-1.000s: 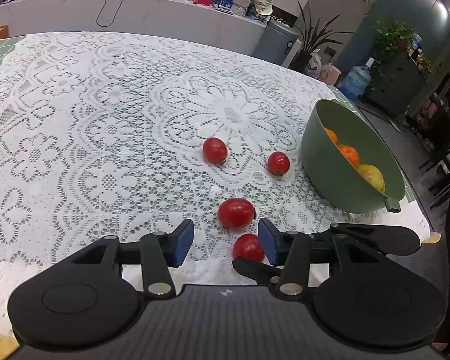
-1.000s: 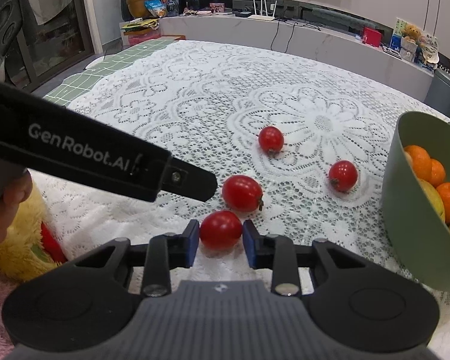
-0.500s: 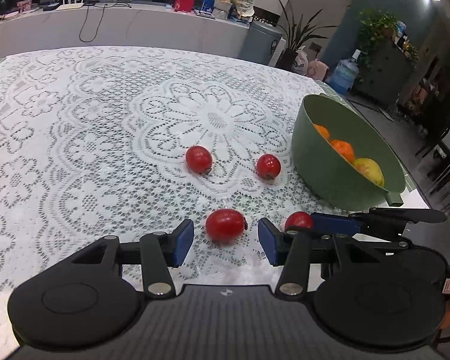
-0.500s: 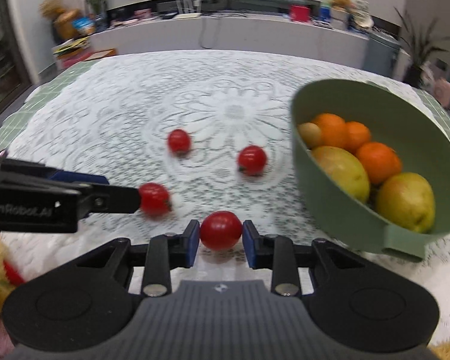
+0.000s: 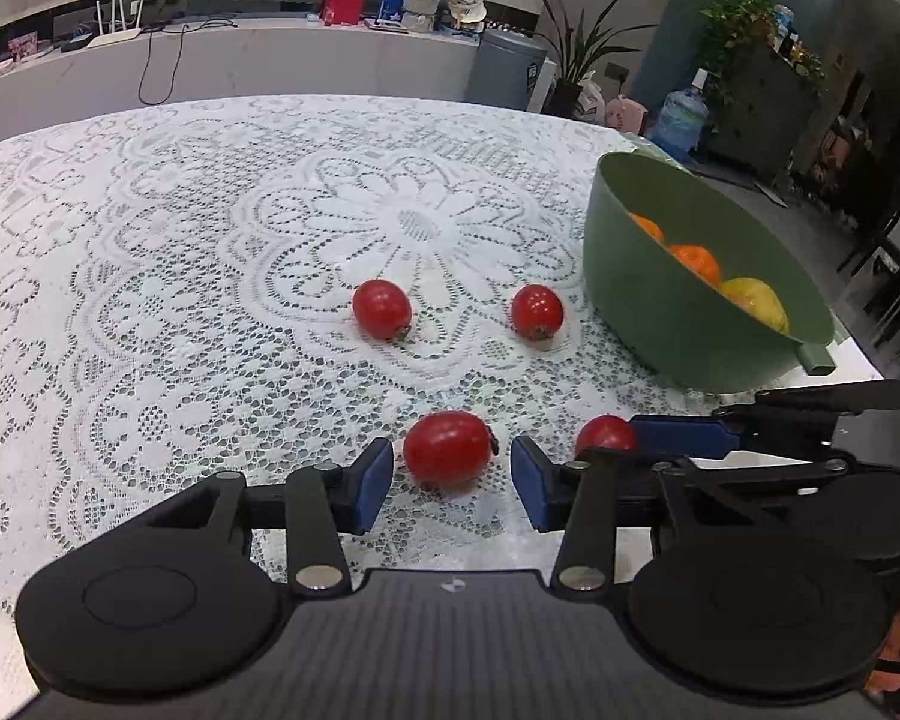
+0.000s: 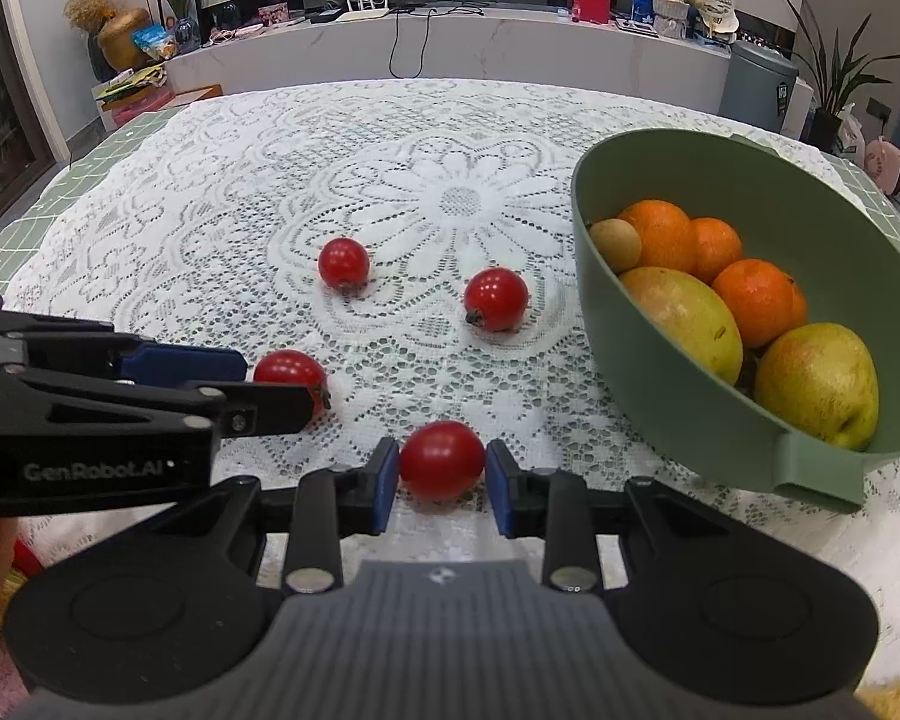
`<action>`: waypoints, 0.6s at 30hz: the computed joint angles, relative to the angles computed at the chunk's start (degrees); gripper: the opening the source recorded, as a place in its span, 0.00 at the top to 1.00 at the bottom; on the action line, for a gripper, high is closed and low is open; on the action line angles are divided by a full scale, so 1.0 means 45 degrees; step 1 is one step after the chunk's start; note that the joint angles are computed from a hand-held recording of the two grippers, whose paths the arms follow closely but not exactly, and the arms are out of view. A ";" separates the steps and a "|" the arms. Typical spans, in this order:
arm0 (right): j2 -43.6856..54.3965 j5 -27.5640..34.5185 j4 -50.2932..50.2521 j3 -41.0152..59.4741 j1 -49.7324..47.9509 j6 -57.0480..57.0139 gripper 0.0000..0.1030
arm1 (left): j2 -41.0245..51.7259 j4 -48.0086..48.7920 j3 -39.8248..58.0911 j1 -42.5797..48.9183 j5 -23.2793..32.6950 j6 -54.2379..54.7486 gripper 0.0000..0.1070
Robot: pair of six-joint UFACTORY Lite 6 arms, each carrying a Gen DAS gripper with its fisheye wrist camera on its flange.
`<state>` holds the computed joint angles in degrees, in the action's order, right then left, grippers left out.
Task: Organize fruits
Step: 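Grasp a red cherry tomato with the left tool while the right tool grasps another, then carry both cherry tomatoes over the green colander and lower them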
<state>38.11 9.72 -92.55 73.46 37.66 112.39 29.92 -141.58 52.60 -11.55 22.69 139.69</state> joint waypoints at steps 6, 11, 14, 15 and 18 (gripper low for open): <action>0.0046 -0.0047 -0.0574 0.0006 -0.0017 0.0574 0.71 | 0.0435 -0.0470 0.0386 -0.0068 -0.0097 0.0403 0.54; 0.0090 -0.0041 -0.0520 0.0059 -0.0018 0.0511 0.71 | 0.0675 0.0071 0.0593 -0.0102 -0.0091 -0.0023 0.63; 0.0115 -0.0009 -0.0350 0.0083 0.0008 0.0318 0.71 | 0.0683 0.0137 0.0565 -0.0089 0.0028 -0.0115 0.65; 0.0120 0.0006 -0.0312 0.0091 0.0020 0.0279 0.71 | 0.0678 0.0094 0.0544 -0.0086 0.0054 -0.0075 0.65; 0.0128 0.0009 -0.0202 0.0118 0.0019 0.0158 0.71 | 0.0634 -0.0256 0.0475 -0.0145 0.0077 0.0209 0.66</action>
